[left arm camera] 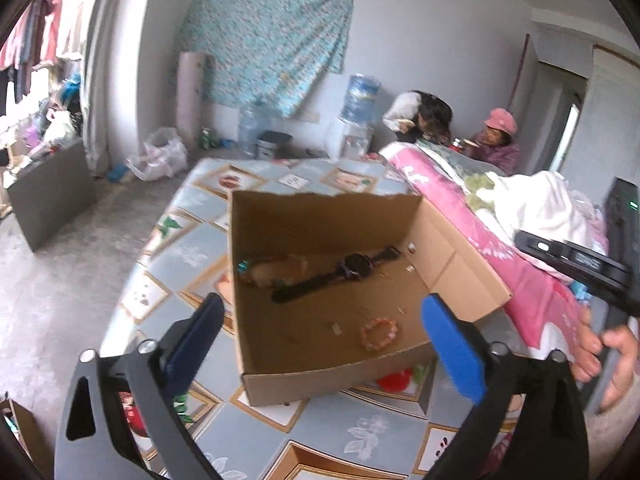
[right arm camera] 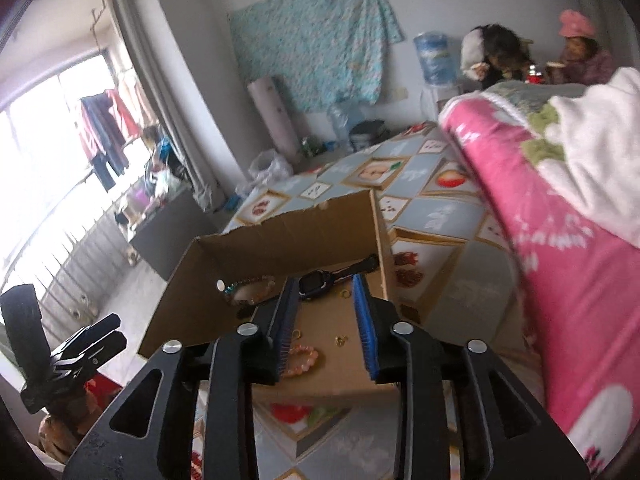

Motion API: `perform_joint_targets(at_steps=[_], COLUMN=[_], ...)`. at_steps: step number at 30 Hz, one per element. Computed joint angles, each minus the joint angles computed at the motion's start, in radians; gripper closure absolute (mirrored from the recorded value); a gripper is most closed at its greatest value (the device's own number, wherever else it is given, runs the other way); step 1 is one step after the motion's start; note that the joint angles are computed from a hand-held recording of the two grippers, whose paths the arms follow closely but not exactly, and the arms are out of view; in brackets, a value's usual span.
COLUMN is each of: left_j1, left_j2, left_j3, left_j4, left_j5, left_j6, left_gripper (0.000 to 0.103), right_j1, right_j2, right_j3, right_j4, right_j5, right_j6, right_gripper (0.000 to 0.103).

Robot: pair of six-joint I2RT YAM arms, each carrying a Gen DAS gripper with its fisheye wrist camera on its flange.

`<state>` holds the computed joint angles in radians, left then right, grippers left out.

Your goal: Organize jewelry

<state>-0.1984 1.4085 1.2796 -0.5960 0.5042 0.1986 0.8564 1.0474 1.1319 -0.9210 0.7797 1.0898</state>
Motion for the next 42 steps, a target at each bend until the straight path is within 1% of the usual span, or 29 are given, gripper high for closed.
perform_joint_targets(at_steps=[1,3,4,6,8,11,14,16,18,20,23,30,42], left_j1=[0.003,-0.004,-0.008,-0.018,-0.019,-0.016,-0.013,-0.025,-0.029,-0.040,-0.059,-0.103,-0.157], left_j2=[-0.013,-0.046,-0.056,-0.078,-0.110,-0.143,-0.165,-0.171,-0.141,-0.100,-0.078,-0.064,-0.034], left_j3=[-0.006,-0.024,-0.026,-0.032,-0.051,-0.078,-0.087,-0.099,-0.074,-0.047,-0.043,-0.056,-0.057], left_j4=[0.004,0.017,0.013,0.006,0.007,0.014,0.003,0.000,-0.042,-0.105,-0.143,-0.150,-0.149], left_j5=[-0.009,-0.057,-0.083,-0.151,-0.206,-0.258,-0.322,-0.387,-0.394,-0.402,-0.417,-0.457,-0.486], left_j6=[-0.004,-0.024,-0.032,-0.062,-0.088,-0.113,-0.145,-0.151,-0.144,-0.157,-0.180,-0.188,-0.173], left_gripper=[0.005,0.005,0.005,0.005,0.005,0.005,0.005,0.005,0.005,0.005,0.005,0.005,0.005], right_j1=[0.037,0.103,0.132,0.191,0.231,0.264,0.267,0.246,0.217,0.204,0.203,0.181,0.154], right_j2=[0.006,0.036,0.058,0.117,0.197,0.306,0.423,0.480,0.534,0.576,0.589,0.599,0.546], right_j3=[0.014,0.052,0.075,0.125,0.187,0.268,0.350,0.392,0.432,0.461,0.462,0.439,0.367], right_j4=[-0.035,-0.100,-0.129,-0.184,-0.247,-0.340,-0.425,-0.463,-0.496,-0.522,-0.495,-0.456,-0.407], right_j5=[0.034,0.092,0.118,0.167,0.199,0.208,0.178,0.111,0.054,0.021,-0.016,-0.066,-0.084], right_j6=[0.037,0.102,0.128,0.174,0.209,0.258,0.309,0.321,0.328,0.332,0.314,0.293,0.290], right_gripper=[0.070,0.059,0.056,0.038,0.032,0.017,0.008,0.008,0.008,0.008,0.008,0.008,0.008])
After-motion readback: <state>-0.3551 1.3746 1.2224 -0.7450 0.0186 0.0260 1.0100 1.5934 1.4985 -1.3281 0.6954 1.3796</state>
